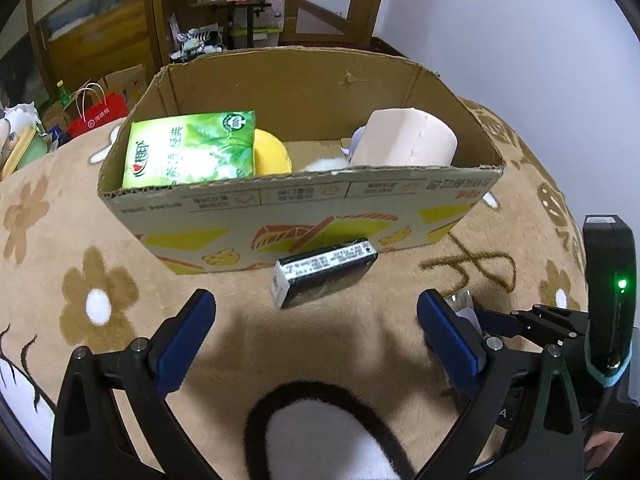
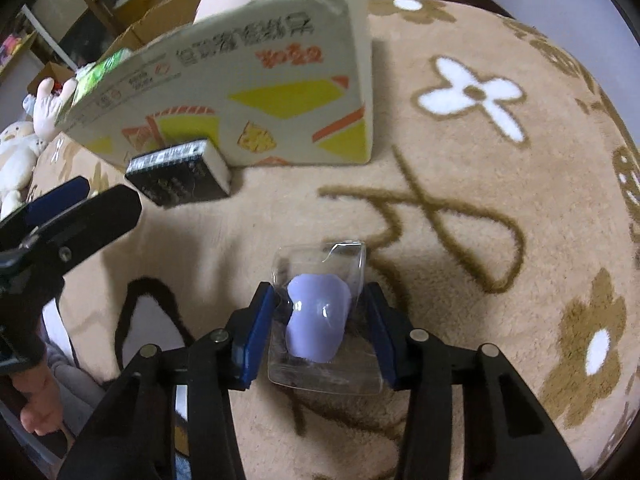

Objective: Organize soft objects
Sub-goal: 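Grasp the clear lavender bag with the right gripper while the left grasps the black-and-white box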

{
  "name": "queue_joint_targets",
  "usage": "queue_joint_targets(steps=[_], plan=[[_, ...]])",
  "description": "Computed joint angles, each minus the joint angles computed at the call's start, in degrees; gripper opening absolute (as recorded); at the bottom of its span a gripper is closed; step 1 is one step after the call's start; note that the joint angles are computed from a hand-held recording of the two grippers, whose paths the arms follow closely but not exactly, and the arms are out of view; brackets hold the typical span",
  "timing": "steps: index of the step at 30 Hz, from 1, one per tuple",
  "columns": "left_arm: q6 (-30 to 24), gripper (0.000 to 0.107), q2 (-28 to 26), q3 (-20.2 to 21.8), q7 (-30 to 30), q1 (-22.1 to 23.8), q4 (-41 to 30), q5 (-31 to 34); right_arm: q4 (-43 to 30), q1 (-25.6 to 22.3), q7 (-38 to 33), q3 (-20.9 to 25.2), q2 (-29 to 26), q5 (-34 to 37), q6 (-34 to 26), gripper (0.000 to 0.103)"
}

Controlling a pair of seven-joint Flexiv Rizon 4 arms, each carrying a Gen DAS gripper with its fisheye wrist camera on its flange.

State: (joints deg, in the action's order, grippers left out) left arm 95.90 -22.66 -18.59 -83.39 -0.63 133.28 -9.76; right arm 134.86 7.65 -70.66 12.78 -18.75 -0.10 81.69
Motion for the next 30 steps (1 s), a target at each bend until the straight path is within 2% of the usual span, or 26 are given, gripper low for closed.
queue_joint_targets(steps=[3,7,13,18,20,23,26,30], plan=[[0.0,0.1,-1.2,0.2,0.2,-0.4,-1.0,0.1,-0.4,-0.6,-0.3,-0.2,0.0,0.3,0.5,0.049],[-0.5,0.1,-2.6,-2.9,0.5,2.2,-1.7,-0.2,0.4,2.6,2.2,-5.1,-0.1,-4.6,2.4,0.049],[-1.4,0.1,-4.2,4.0,-1.8,-4.1,-4.5,-0.9,-0.6,4.0,4.1,-7.7,-1.2,-9.0,2.3,0.049],[-1.9,0.1,-6.1,1.8,-1.9,-2.1,-5.7,-1.9,-1.2,4.2,5.0,-8.4,-3.2,-10.7,3.2,0.049],[-2.5,0.1,-6.7,2.4,-2.2,-2.8,-6.6,-2.1,-0.8,4.4,5.4,-8.5,-2.9,-11.3,3.3,0.049],[-5.2,0.098,-7.6,5.6,-2.8,-5.6,-8.6,-2.3,0.1,5.3,6.1,-9.5,-3.0,-12.5,4.4,0.049],[-5.4,0.086,-8.2,2.5,-1.5,-2.7,-8.3,-3.3,0.7,6.8,7.4,-10.9,-3.1,-13.8,5.1,0.049],[-4.1,0.074,-9.0,-5.1,0.6,4.2,-6.7,-5.1,2.9,10.7,10.7,-14.3,-2.6,-15.7,7.4,0.049]])
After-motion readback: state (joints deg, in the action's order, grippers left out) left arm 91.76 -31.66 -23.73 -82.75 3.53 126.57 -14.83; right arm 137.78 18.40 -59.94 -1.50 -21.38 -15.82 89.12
